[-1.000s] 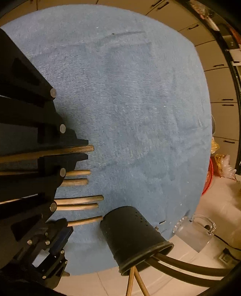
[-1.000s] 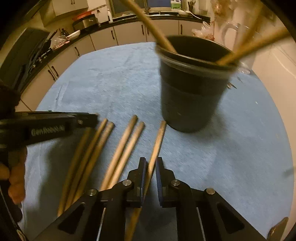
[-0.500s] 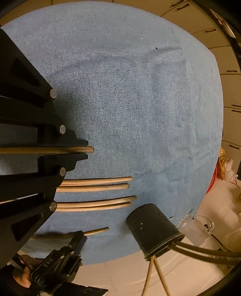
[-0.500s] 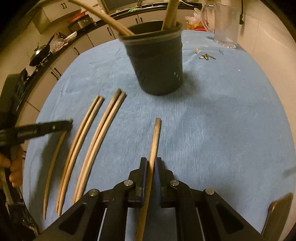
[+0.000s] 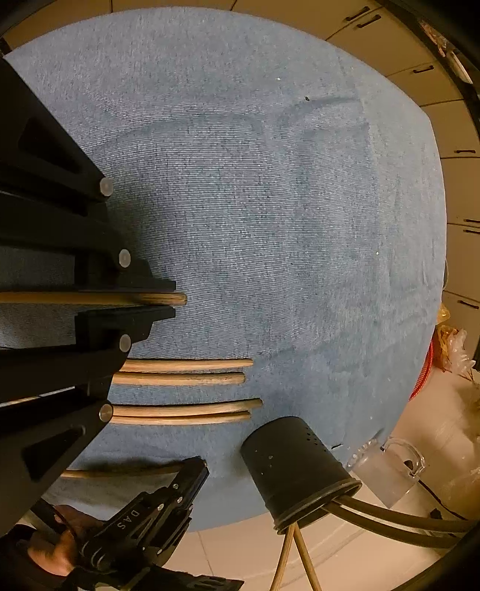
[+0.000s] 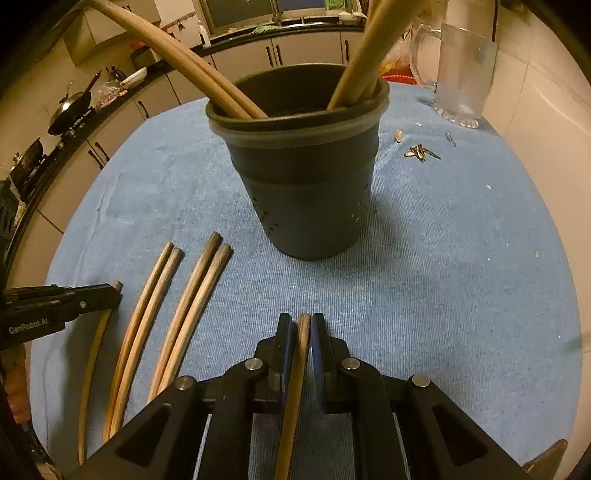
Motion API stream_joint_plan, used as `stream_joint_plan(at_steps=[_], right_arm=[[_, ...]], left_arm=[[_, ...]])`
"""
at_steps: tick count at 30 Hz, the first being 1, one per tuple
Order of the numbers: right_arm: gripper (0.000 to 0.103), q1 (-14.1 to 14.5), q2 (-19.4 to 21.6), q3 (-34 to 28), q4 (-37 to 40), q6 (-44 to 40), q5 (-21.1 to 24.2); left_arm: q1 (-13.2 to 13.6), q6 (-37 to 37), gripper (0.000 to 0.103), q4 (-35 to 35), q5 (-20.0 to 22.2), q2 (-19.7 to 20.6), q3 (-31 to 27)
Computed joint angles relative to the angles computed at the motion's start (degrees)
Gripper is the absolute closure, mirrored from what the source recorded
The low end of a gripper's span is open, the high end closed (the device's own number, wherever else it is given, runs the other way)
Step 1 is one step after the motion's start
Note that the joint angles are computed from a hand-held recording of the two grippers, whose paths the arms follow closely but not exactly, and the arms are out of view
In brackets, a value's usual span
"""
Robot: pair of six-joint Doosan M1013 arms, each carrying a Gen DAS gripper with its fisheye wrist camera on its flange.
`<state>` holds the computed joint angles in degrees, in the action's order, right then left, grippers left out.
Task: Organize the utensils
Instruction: 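Lower the left tool and grasp a wooden chopstick while the right tool grasps another, then lift both held chopsticks and carry them over the black cup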
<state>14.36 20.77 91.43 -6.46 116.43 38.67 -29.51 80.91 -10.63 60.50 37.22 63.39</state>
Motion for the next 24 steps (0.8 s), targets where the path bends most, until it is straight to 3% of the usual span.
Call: stream_joint_plan(at_steps=[5, 16, 24], right_arm=[[0.095, -0.5, -1.6, 1.3, 3.1, -1.1, -1.7], [0.095, -0.6, -10.1, 3.8, 12.8, -9.9, -6.6], [0.095, 0.4, -14.2, 4.2, 11.7, -9.5, -9.6]], left_arm=[[-0.5, -1.0, 0.097, 1.5, 0.1, -0.5, 0.0], [1.3, 1.4, 0.097, -5.7, -9.4, -7.9, 4.2], [1.1, 4.8, 0.097, -6.7, -13.1, -11.0, 4.3]])
